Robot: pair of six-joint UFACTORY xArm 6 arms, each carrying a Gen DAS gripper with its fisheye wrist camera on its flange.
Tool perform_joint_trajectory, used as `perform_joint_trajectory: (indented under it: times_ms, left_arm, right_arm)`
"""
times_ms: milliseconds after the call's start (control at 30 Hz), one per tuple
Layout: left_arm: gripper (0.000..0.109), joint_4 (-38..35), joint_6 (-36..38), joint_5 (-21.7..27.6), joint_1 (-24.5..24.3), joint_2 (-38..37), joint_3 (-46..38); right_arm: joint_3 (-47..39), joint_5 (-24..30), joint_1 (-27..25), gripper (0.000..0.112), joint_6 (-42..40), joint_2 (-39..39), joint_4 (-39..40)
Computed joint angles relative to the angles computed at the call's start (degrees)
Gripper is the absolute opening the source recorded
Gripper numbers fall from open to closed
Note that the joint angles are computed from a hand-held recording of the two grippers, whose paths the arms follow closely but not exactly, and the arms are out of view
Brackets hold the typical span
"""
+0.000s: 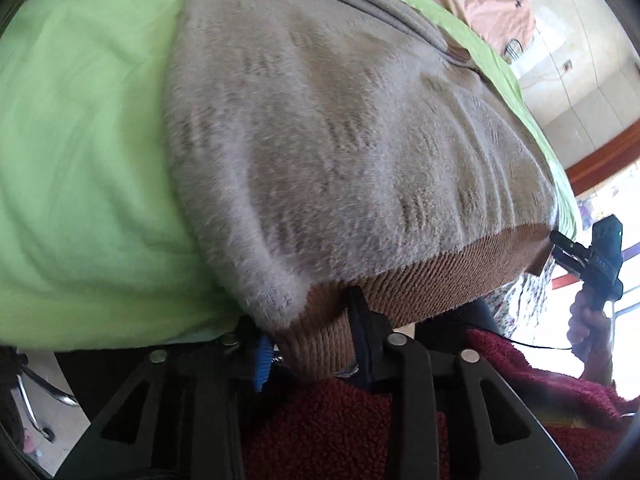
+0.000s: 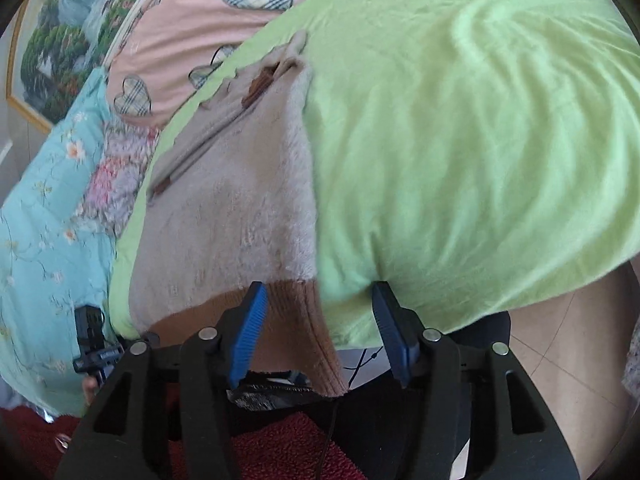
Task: Fold small clothes
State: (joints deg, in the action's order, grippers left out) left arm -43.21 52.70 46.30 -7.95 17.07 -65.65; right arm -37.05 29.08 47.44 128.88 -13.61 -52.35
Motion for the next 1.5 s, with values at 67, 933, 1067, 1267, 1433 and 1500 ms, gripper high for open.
perform_joint_trajectory:
  times_ms: [67,933,1067,1267,1433,1500]
  left_arm:
    - [0.009,-1.5,3.1,-0.5,0.0,-1.2,1.2]
    - [0.007,-31.1,16.2,0.4,3.8,-8.2,-4.3]
    - [0.007,-33.2,15.5,-3.2,1.7,-3.0,-11.6]
    - [0.007,-29.2,9.1,-6.7,-0.7,6.6,-25.6]
    - [0.007,-23.1,1.6,-8.5,-3.0,16.3,-41.2]
    - [0.007,-19.4,-3.2,-8.5,-3.5,20.9,-48.1]
  right_arm:
    - [-0.9,-4.0,-1.5,0.012,-5.6,2.5,2.8]
    - [-4.2,-6.0,-6.3,0.008,43.8,-6.1,-57.1]
    - [-7.5,-6.6,-10.1,0.008,40.8,-3.3,-57.2]
    - [-14.7,-10.2,-18.0,0.008,30.9,2.3,-53.0]
    - [-21.3,-14.7,-24.6,0.008,28.7,7.5,-54.2]
    - [-25.1,-16.9,-27.3,0.008,28.5,10.8,-55.1]
